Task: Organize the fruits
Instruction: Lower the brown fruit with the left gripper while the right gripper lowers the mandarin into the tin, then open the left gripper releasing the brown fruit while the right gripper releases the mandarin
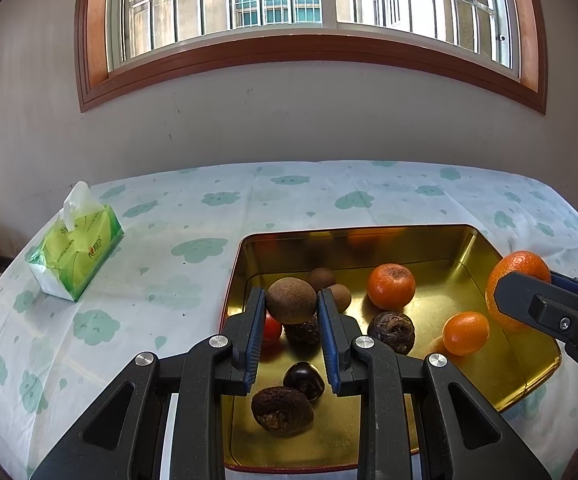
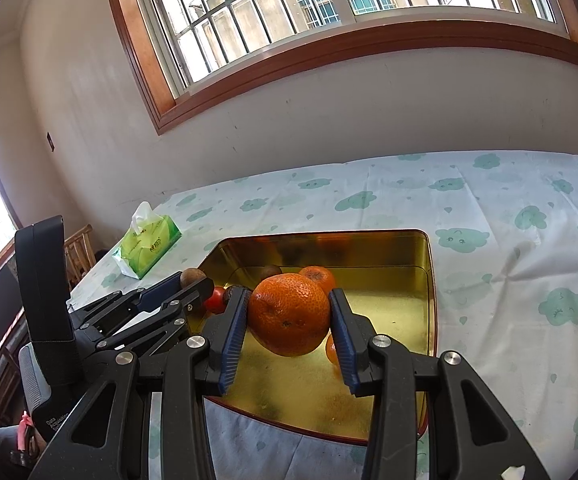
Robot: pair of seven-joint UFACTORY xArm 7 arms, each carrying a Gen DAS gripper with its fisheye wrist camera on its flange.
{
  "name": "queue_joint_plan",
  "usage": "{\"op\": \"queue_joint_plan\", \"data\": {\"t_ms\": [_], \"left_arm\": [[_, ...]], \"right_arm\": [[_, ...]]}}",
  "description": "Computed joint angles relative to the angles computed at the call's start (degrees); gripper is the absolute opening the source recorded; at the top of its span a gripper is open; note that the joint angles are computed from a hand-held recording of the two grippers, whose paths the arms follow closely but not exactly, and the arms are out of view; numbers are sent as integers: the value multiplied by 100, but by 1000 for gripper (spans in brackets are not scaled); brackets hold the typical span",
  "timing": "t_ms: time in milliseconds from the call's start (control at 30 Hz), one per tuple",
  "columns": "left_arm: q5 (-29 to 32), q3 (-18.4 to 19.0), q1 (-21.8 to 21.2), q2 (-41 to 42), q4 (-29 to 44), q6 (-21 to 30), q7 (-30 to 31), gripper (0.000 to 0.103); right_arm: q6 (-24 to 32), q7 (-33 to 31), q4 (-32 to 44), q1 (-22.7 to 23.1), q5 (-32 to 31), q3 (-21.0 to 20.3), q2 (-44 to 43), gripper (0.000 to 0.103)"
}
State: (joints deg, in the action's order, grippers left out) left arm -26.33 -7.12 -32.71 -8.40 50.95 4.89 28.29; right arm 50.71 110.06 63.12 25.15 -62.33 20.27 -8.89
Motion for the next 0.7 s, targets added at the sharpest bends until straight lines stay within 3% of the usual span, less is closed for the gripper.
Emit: {"op": "queue_joint_plan", "data": {"t_ms": [700], "left_arm": [[-94,-89,116,270,180,-33,140,27]], "right_arm": [[-156,147,-43,-8,-143,-95,134,38]]}}
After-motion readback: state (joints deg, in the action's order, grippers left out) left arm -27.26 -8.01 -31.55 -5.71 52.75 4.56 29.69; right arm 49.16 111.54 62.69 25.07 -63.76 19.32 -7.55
